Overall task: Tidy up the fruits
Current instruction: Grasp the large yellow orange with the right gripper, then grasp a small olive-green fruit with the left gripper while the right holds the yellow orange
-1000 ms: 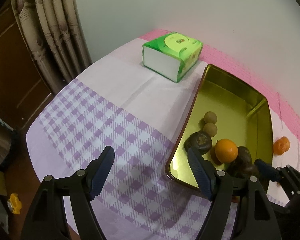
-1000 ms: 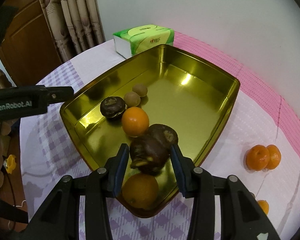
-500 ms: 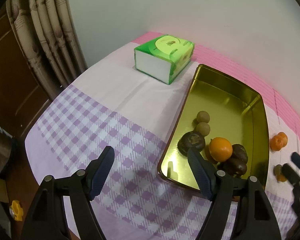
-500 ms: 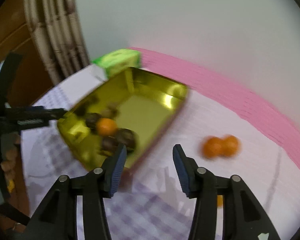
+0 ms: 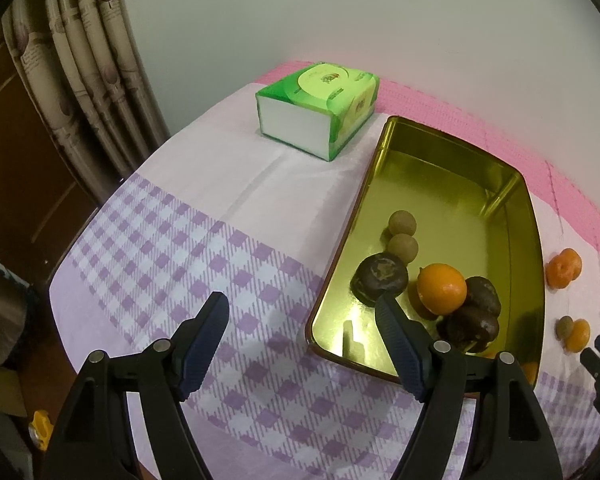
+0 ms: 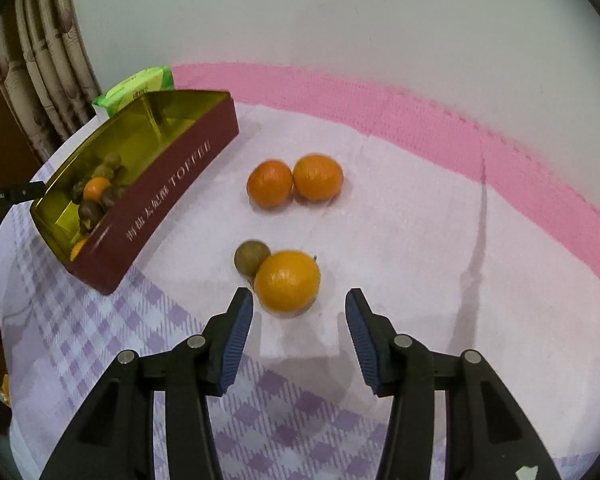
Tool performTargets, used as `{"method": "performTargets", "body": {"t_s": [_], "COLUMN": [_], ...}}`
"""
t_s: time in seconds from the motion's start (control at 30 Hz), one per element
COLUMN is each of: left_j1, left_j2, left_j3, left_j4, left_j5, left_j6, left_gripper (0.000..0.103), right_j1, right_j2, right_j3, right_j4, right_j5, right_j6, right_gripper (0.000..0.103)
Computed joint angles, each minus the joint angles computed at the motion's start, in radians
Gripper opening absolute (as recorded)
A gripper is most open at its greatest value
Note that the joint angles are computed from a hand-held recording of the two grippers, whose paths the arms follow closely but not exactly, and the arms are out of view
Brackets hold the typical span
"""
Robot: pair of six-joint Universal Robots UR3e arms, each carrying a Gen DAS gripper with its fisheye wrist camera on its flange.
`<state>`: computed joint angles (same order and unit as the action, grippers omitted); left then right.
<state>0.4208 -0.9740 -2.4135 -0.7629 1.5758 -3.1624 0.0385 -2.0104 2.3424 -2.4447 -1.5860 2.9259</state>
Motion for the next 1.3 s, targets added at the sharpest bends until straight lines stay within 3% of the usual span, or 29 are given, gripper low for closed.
{"method": "performTargets", "body": {"t_s": [0.57,0.77,1.0,1.17,1.3], "left_j1": [-0.04,-0.05,-0.127,-0.254,-0.329], "left_j2": [-0.03,-0.034,-0.04,-0.109,-0.149], "left_j3": [-0.022,-0.021,0.012,0.079,0.115], "left_j4": [0.06,0.062,0.071,0.103,0.101], "left_j5": [0.01,0.014,0.045,0.116,0.157], "left_j6": [0.025,0.02,-0.003,-0.045,-0.078], "left_gripper": [0.076,0.076,0.076,0.076,0.076], "right_j1": [0.036,0.003,-0.057,-0.234,-0.253], "right_j2": [0.189,0.152,0.097,0.019,-0.026], "right_j3": [-0.001,0.046,0.087,0.086,0.109], "right_j4": [-0.181,-0.203,-0.238,-0.111,-0.097], "right_j5": [0.002,0.044,0.03,0.182,0.212], "right_j6": [0.077,0.054,0.006,-0.1,-0.132], "right_gripper": [0.046,0.039,0.038,0.037,0.036]}}
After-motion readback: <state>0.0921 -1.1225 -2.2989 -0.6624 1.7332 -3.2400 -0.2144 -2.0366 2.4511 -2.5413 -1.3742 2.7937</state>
